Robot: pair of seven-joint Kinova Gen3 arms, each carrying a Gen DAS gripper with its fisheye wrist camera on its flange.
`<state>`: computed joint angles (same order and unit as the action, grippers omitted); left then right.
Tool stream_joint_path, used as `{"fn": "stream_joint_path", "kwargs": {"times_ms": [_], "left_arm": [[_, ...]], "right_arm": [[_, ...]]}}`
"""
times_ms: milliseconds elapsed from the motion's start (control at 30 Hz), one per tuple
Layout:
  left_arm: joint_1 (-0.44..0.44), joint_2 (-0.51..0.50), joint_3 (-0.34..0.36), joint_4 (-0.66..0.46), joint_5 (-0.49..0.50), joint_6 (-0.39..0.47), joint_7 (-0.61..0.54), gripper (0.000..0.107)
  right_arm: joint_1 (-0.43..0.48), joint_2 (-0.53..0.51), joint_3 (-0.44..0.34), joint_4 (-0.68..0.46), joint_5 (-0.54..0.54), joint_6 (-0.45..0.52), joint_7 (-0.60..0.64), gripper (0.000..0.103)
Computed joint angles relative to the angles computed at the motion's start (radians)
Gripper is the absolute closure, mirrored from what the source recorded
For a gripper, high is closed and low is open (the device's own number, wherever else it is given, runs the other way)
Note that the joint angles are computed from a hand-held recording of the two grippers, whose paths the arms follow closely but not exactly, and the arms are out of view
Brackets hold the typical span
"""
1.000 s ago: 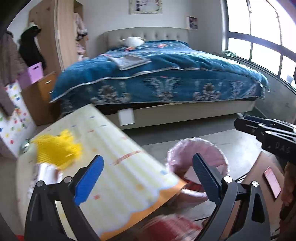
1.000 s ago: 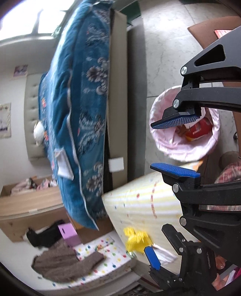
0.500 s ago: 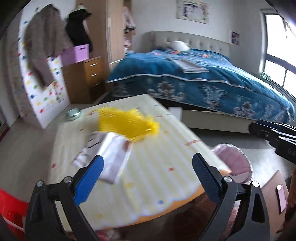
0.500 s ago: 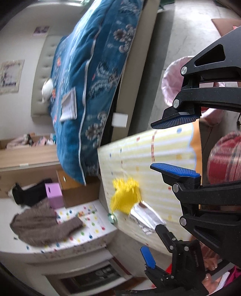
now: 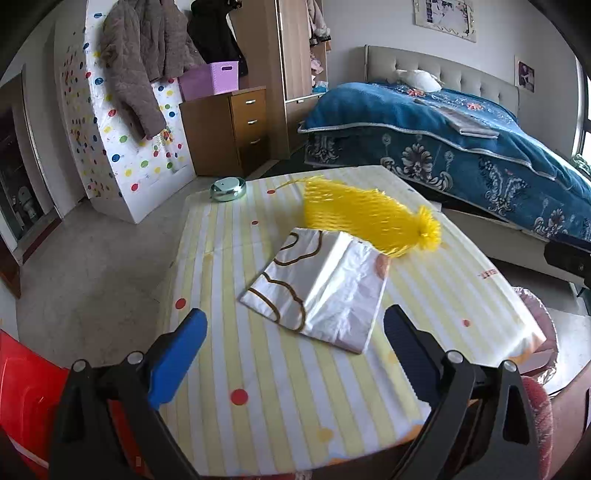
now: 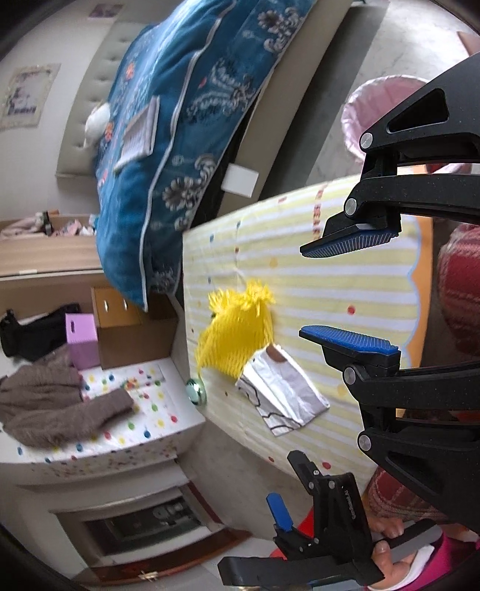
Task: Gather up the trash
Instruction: 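Return to the table and grasp the white brown-striped paper bag with the left tool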
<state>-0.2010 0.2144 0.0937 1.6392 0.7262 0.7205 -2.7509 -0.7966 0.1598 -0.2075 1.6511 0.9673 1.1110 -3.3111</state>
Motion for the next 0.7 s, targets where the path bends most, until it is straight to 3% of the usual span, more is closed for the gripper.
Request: {"fn": "stream_joint_path", "kwargs": {"times_ms": [267,533,700], "left_arm": [[0.029,0.081,0.014,-0.056,-0.084,-0.021,0.05,0.016],[0.085,0.188,0.034,-0.154,-0.247,0.001,0.19,0.024],[0.08,0.243,0.063,-0.204,-0.283,0.035,0.222,0.024]], "right_arm": [[0.044,0.044,0.04,-0.022,-0.001,-0.138,0.053,0.063],[0.071,0.068,0.079,-0.038,-0.053,-0.209,0.104,0.063],[0.075,0.074,0.094,-0.027,-0.069,-0.235,0.103,0.063]]}}
